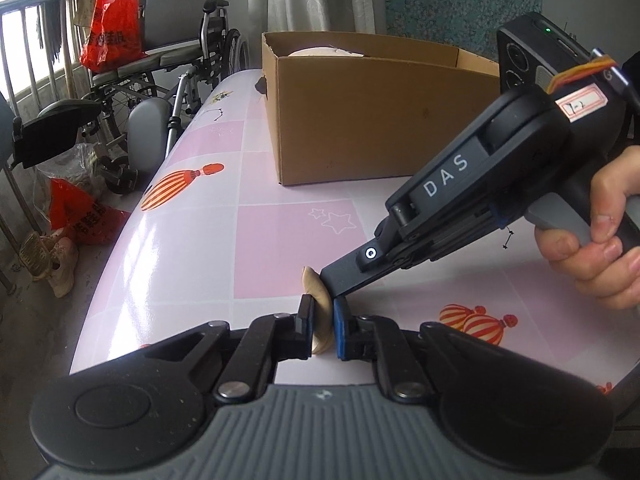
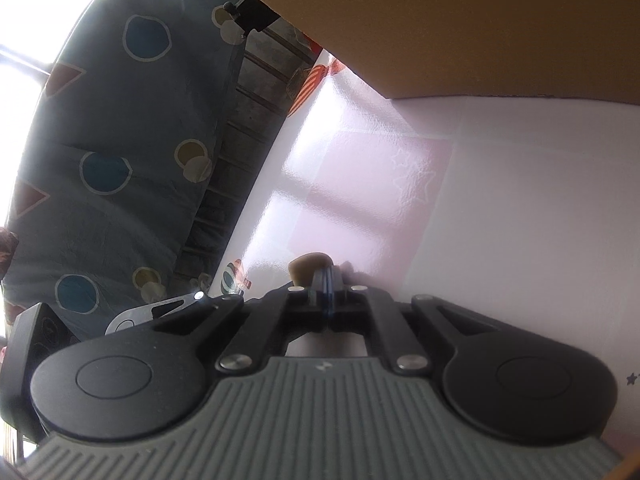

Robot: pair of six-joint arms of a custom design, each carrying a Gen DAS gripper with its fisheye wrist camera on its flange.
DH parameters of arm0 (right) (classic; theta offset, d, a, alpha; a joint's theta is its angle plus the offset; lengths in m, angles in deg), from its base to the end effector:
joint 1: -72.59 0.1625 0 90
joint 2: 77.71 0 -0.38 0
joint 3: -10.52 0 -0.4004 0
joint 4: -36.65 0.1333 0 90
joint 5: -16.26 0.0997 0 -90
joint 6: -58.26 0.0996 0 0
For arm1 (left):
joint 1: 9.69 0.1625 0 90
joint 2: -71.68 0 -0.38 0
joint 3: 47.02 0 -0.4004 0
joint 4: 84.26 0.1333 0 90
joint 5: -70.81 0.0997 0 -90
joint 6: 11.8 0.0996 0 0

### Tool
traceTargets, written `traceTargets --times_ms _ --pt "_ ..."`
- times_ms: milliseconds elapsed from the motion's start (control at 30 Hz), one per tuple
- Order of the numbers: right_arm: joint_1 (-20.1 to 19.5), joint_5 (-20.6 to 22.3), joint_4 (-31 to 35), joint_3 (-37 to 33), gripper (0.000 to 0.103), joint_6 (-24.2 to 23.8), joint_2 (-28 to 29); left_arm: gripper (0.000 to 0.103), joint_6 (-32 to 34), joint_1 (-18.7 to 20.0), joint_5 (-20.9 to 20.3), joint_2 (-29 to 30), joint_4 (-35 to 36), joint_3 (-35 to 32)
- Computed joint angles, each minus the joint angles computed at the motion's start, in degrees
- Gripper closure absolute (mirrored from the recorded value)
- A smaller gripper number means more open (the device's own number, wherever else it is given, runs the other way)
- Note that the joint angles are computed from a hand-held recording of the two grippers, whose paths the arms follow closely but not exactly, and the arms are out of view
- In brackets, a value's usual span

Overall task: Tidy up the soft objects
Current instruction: 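Grasp the beige powder puff with the right tool and lift it, then carry the powder puff with the right tool over the cardboard box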

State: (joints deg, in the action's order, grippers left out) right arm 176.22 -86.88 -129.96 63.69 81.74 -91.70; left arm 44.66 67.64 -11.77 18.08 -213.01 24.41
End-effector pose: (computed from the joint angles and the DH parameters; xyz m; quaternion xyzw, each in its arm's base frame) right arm 0.3001 -0.7681 -0.0150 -0.1174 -0.9343 0.3367 0.0013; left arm -0.0186 -0.7492 0.2891 0.5471 0.8148 -0.1444 0.1266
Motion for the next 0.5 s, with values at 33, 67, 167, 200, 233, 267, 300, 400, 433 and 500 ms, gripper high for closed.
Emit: traceTargets --times_ms 33,67,167,200,233,267,300,400,433,500 --pt "-0.1 0.7 -0.3 0.7 0.103 -0.2 -0.6 0.093 -0.3 -0.1 -0.3 -0.5 -0.1 0.4" --pt "-0.1 1.4 -1.5 2.3 0.103 -0.3 -1.6 0.093 -0.7 -0.3 -0.8 -0.9 0.7 0.4" --pt "0.3 2.4 -6.9 8.6 0.103 -1.9 -5.3 0.093 -1.2 -1.2 -3.7 -2.7 1.1 1.3" --pt "0.5 2.4 -8.8 10.3 0.103 -2.6 -6.4 0.093 -1.2 -1.5 -4.6 -3.3 0.9 1.8" --pt "1.0 2.3 -11.1 12.6 0.103 -3.1 -7.9 0.092 -1.4 -2.1 -5.5 -3.8 1.0 2.1" --pt "1.2 2.3 -12.8 14.3 0.103 -3.3 -9.0 0.093 -1.5 -2.7 -6.2 -4.2 0.9 2.5" --pt "1.5 2.1 -14.5 16.5 0.103 -3.3 -10.7 0.093 -1.6 -3.3 -7.1 -4.6 0.6 2.9" --pt "2.8 0.2 -18.5 19.5 0.103 -4.8 -13.6 0.093 -1.5 -5.3 -9.2 -4.9 0.4 3.2" --pt "3.2 -0.7 -19.8 20.7 0.103 -5.8 -14.9 0.093 -1.6 -6.3 -10.3 -4.4 0.9 2.7" --pt "3.8 -2.6 -22.0 23.5 0.103 -7.5 -18.0 0.092 -1.9 -7.9 -11.9 -3.0 1.6 1.4"
